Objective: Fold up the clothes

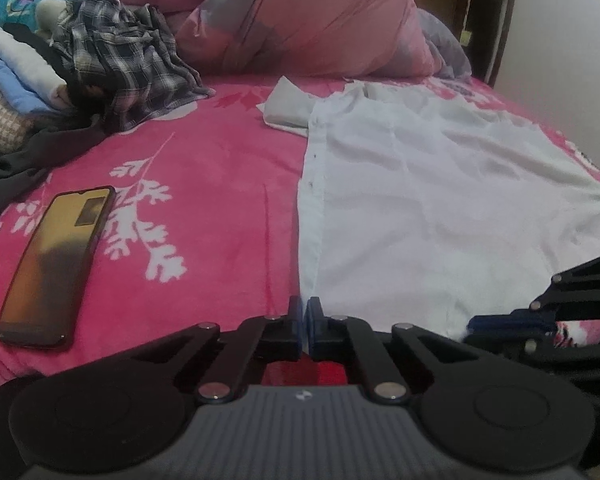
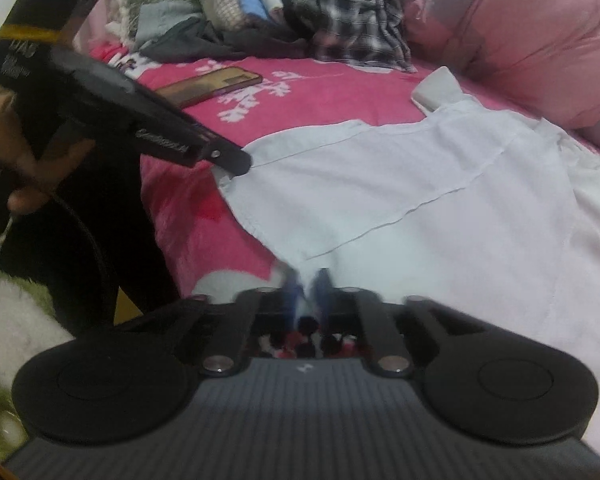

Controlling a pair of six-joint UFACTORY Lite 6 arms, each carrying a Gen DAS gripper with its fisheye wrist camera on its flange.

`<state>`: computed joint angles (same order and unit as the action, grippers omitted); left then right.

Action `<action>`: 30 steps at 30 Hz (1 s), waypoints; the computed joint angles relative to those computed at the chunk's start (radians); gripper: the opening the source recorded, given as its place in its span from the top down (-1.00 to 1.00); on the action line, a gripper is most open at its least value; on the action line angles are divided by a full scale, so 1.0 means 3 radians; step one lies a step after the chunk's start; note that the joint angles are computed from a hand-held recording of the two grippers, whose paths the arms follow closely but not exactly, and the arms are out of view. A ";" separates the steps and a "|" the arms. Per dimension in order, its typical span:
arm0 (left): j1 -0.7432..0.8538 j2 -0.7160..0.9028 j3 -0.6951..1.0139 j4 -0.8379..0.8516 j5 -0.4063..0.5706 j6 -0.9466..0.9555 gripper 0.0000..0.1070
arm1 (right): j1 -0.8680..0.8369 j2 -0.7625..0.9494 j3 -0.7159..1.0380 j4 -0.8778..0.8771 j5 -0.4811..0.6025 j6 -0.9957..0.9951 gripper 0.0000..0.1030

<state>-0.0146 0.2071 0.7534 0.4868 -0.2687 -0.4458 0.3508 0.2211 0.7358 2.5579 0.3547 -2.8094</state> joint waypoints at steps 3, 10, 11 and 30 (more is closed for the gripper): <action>0.0046 -0.0193 -0.0108 0.0197 0.0061 -0.0143 0.94 | -0.0027 -0.0112 -0.0023 -0.0437 0.0005 0.0456 1.00; 0.0203 -0.0175 -0.0086 0.0889 0.0158 -0.0834 0.93 | 0.0003 -0.0050 -0.0068 -0.0838 0.0113 0.0917 1.00; 0.0227 -0.0161 -0.0067 0.1070 0.0159 -0.1015 0.91 | 0.0000 -0.0034 -0.0075 -0.0845 0.0136 0.0940 1.00; 0.0248 0.0092 0.0554 0.2436 0.0026 -0.2497 0.07 | -0.1117 -0.0235 -0.0117 -0.2320 0.1186 0.2554 0.50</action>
